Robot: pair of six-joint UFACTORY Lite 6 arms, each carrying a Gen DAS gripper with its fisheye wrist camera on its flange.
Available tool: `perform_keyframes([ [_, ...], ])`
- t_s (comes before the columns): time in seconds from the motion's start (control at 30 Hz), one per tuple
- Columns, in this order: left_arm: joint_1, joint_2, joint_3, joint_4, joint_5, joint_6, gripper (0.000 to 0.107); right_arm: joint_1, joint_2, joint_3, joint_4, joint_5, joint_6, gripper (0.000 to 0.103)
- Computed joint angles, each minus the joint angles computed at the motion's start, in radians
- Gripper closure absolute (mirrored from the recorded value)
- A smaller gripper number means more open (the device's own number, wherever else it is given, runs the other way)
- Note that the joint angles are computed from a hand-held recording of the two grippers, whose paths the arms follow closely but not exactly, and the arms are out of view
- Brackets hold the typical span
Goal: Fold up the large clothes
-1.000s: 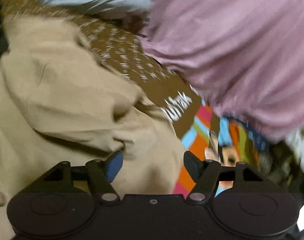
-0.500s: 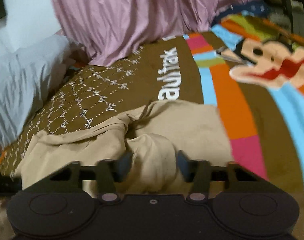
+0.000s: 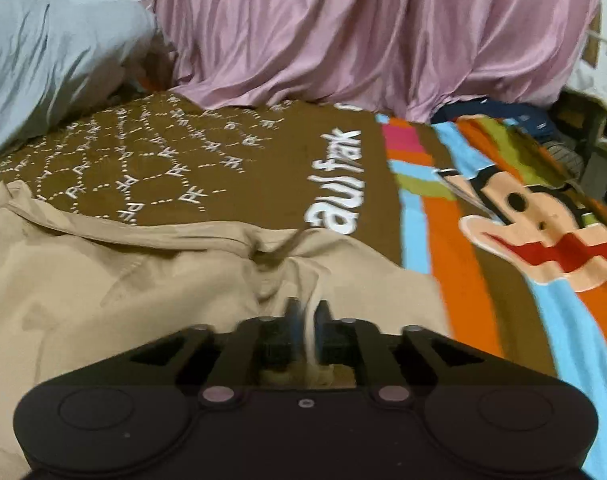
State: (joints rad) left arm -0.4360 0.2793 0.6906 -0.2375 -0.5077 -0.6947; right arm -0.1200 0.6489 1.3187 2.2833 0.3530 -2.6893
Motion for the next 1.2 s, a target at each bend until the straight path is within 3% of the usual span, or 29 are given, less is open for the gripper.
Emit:
perform_keyframes([
  [0.03,-0.011,-0.002,-0.006,-0.002,-0.017,0.011,0.102,-0.015,-0.022,-0.026,0.010,0.018,-0.014,0.079],
  [0.1,-0.019,0.005,-0.003,0.045,-0.045,-0.012,0.074,-0.040,-0.085,-0.104,0.088,0.078,-0.129,0.073],
  [0.17,-0.026,0.024,0.003,0.060,-0.059,-0.033,0.063,-0.060,-0.148,-0.164,0.067,0.133,-0.156,0.065],
  [0.23,-0.025,0.053,0.019,0.083,-0.059,-0.069,0.064,-0.075,-0.190,-0.193,0.005,0.178,-0.103,0.058],
  [0.27,-0.024,0.072,0.038,0.081,-0.039,-0.068,0.069,-0.080,-0.204,-0.200,-0.030,0.198,-0.068,0.055],
  [0.3,-0.029,0.086,0.058,0.058,-0.009,-0.045,0.085,-0.084,-0.210,-0.202,-0.082,0.222,-0.023,0.054],
  [0.33,-0.034,0.098,0.076,0.034,0.021,-0.016,0.090,-0.082,-0.209,-0.195,-0.123,0.235,0.012,0.053],
  [0.47,-0.066,0.077,0.083,-0.129,0.043,0.111,0.090,-0.023,-0.177,-0.199,-0.184,0.201,-0.005,0.053],
  [0.6,-0.148,-0.022,0.056,-0.448,0.010,0.426,0.087,0.080,-0.103,-0.223,0.128,0.129,-0.313,0.051],
  [0.67,-0.179,-0.053,0.056,-0.490,-0.006,0.497,0.078,0.085,-0.096,-0.242,0.192,0.159,-0.362,0.052],
  [0.77,-0.226,-0.040,0.095,-0.511,-0.007,0.570,0.068,0.033,-0.175,-0.319,0.095,0.232,-0.274,0.051],
  [0.87,-0.291,0.082,0.230,-0.792,0.039,0.879,0.068,-0.032,-0.244,-0.372,-0.051,0.256,-0.174,0.037],
  [0.97,-0.297,0.248,0.383,-1.106,0.091,1.187,0.069,-0.071,-0.252,-0.385,-0.130,0.215,-0.135,0.036],
  [1.03,-0.318,0.285,0.429,-1.287,0.070,1.340,0.071,-0.096,-0.224,-0.374,-0.172,0.210,-0.100,0.033],
  [1.13,-0.352,0.233,0.394,-1.350,0.041,1.394,0.070,-0.112,-0.242,-0.403,-0.188,0.210,-0.093,0.032],
  [1.2,-0.393,0.135,0.289,-1.277,0.005,1.274,0.062,-0.141,-0.306,-0.450,-0.248,0.237,-0.047,0.023],
])
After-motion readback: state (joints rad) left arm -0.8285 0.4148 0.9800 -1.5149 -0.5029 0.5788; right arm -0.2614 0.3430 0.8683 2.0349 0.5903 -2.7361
